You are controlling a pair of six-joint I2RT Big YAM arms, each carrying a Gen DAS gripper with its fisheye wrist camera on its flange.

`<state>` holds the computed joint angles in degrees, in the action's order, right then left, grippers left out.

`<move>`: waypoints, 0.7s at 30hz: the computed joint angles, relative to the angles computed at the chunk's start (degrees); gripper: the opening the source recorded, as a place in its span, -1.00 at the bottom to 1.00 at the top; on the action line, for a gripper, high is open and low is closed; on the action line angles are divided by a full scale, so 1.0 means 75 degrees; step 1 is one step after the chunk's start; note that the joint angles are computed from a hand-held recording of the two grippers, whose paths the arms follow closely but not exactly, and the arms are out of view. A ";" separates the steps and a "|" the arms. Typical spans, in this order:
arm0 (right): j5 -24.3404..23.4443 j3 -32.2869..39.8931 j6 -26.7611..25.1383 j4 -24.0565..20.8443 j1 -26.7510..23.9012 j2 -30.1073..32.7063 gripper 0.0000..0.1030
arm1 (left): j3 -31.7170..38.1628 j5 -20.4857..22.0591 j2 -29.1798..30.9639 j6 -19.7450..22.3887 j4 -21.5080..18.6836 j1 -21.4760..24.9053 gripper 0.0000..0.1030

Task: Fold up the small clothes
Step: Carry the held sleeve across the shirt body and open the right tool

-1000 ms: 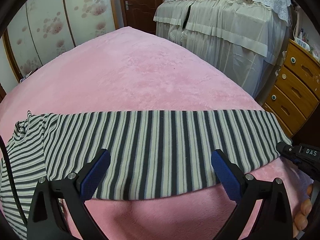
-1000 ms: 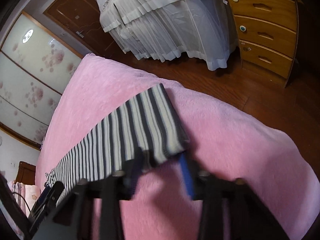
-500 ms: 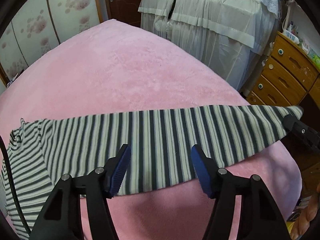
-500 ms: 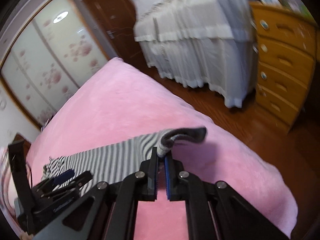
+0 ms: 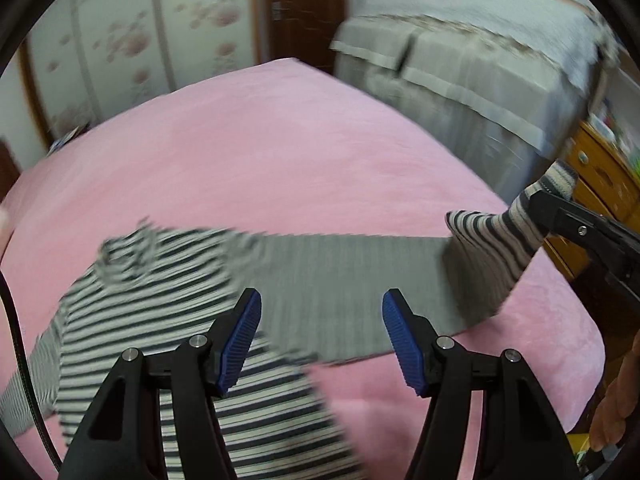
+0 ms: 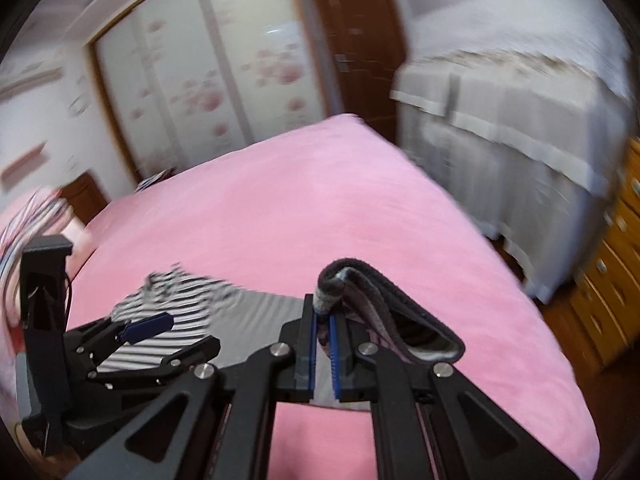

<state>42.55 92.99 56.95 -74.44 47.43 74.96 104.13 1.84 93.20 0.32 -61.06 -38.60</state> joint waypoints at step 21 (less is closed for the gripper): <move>-0.3364 0.8225 -0.2438 -0.1557 0.0837 0.7654 -0.68 | -0.2684 0.1946 -0.0743 0.0968 0.0002 0.4773 0.27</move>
<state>17.32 154.67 38.66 -86.11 53.70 132.36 84.00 16.43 87.63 7.58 -61.05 -2.80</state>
